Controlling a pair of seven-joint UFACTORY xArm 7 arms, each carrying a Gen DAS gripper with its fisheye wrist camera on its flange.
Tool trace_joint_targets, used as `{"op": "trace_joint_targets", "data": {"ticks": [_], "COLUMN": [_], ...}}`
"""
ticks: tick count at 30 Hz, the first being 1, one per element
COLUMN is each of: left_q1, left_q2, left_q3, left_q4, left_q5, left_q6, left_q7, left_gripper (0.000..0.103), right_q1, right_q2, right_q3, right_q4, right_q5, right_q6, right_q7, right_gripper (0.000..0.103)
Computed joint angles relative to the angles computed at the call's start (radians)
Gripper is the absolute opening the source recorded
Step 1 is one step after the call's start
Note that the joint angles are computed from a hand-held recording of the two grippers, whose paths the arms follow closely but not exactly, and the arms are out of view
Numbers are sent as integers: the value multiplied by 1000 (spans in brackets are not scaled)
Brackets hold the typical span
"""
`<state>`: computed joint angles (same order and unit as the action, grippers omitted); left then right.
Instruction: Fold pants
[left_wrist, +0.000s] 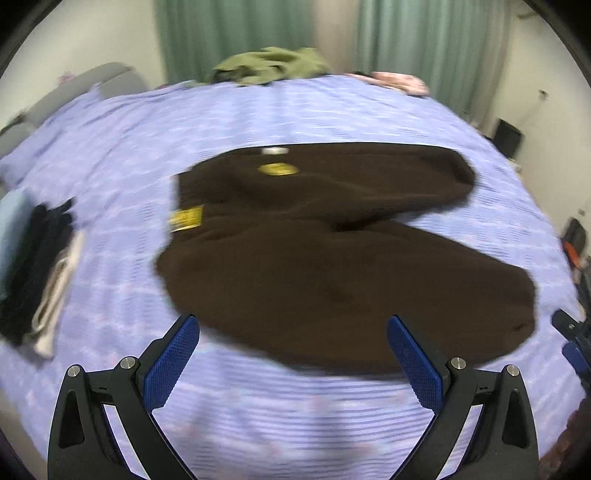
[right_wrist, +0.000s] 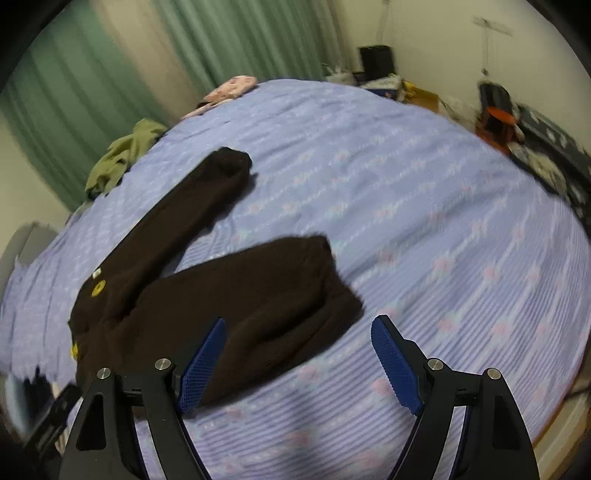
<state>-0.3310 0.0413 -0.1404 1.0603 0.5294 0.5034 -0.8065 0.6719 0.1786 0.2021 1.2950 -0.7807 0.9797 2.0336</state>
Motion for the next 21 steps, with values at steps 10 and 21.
{"op": "trace_joint_targets", "data": {"ticks": [10,21], "left_q1": [108,216], "left_q2": [105,264], "left_q3": [52,-57], "left_q4": [-21,49], "left_q5": [-186,-789], "left_q6": [-131,-127], "left_q7": [141,515], "left_gripper": [103,85], "right_q1": [53,82], "right_q2": [176,314], "right_q3": [-61,-119], "right_q4": [79,238], "right_q5": [31,115], "right_q6": [-87,-62], "right_q7": [215,-15], "right_gripper": [79,45]}}
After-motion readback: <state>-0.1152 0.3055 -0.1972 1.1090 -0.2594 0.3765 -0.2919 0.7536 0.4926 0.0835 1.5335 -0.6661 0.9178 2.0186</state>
